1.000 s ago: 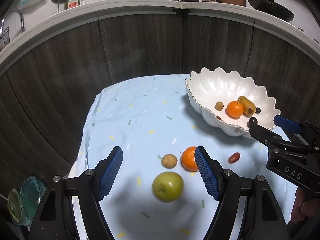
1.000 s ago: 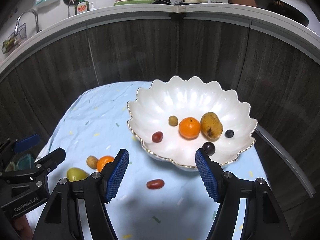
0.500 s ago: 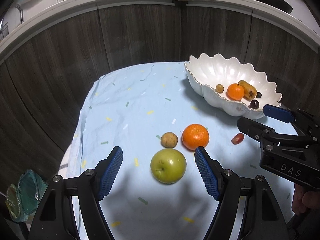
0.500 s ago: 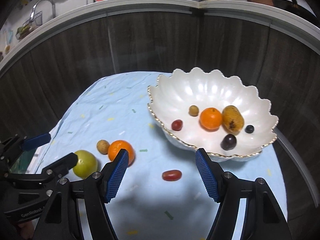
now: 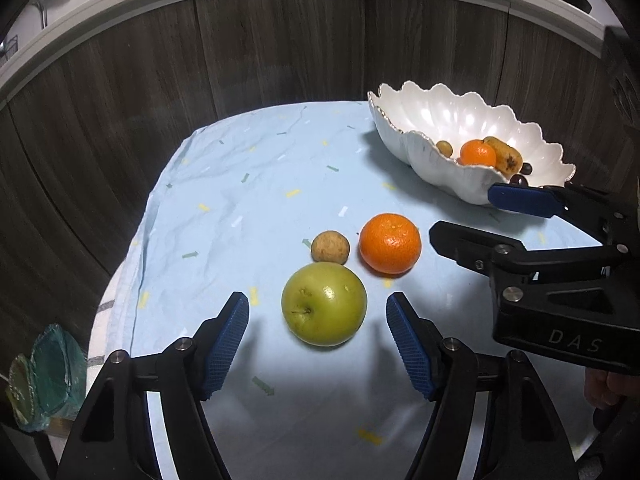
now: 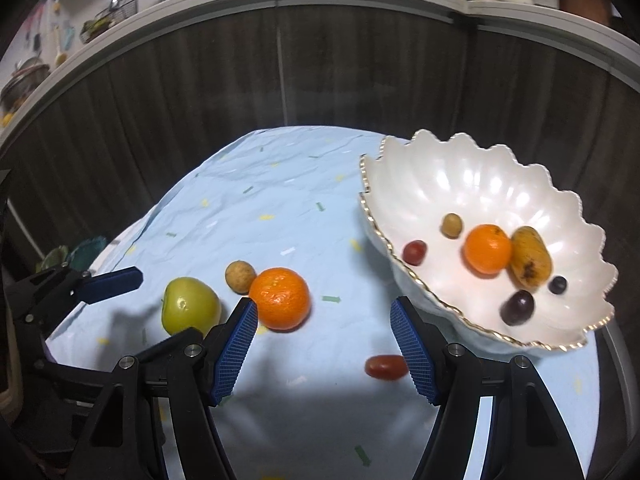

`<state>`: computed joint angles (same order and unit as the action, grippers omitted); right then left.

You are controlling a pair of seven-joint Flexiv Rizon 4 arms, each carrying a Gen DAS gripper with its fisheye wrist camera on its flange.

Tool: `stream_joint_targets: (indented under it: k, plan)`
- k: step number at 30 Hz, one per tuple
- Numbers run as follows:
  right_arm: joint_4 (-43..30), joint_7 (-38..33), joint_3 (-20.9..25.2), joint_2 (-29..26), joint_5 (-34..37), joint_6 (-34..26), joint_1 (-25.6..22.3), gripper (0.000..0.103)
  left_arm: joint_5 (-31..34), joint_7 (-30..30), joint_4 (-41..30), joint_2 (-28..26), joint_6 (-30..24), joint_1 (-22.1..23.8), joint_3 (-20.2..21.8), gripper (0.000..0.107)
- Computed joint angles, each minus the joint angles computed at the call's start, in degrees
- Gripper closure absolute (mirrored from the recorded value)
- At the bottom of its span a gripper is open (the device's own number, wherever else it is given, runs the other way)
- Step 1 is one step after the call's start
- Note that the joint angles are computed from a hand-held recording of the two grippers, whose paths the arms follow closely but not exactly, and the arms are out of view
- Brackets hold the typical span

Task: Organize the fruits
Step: 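Grasp the green apple with the left tool while the right tool grasps the mandarin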

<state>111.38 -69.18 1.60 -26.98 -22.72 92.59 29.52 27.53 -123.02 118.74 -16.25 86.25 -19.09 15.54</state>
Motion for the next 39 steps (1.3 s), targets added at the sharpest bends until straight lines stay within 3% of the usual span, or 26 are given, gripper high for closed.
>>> stream_joint_targets:
  k: [4,8,17,21,29,39]
  plan:
    - [-2.87,-4.07,6.4,-2.22,0.78,-2.25,-5.09,0.034,-0.81,-0.04,-0.37,-0.97,-0.52,0.24,-0.4,0.047]
    - [-6.67,-9.84,13.49,-4.95,3.22,-5.96,-10.07,0.034,-1.68,0.25,-0.45,-1.72,0.16,0.36,-0.43,0.049]
    - [-11.37,-18.5,19.29,-7.84,10.18,-11.01,-12.36,0.034,-7.66,5.53,1.3,-2.91,2.97,1.69,-2.49,0.056]
    - [-11.92,-20.01,19.13,-7.8,12.7,-11.81,-11.76,0.038,-10.49,7.8,1.71,-3.43,3.76,0.81,-2.0,0.058]
    - [-13.69,-21.11,17.96,-7.97,15.88,-14.59,-10.05,0.057,-16.09,12.22,3.33,-3.53,5.47,0.56,-2.29,0.059]
    - [-12.22,-19.81,15.85,-6.7,16.16,-13.11,-8.31,0.059,-19.71,14.32,4.22,-3.26,5.66,-1.82,0.14,0.059]
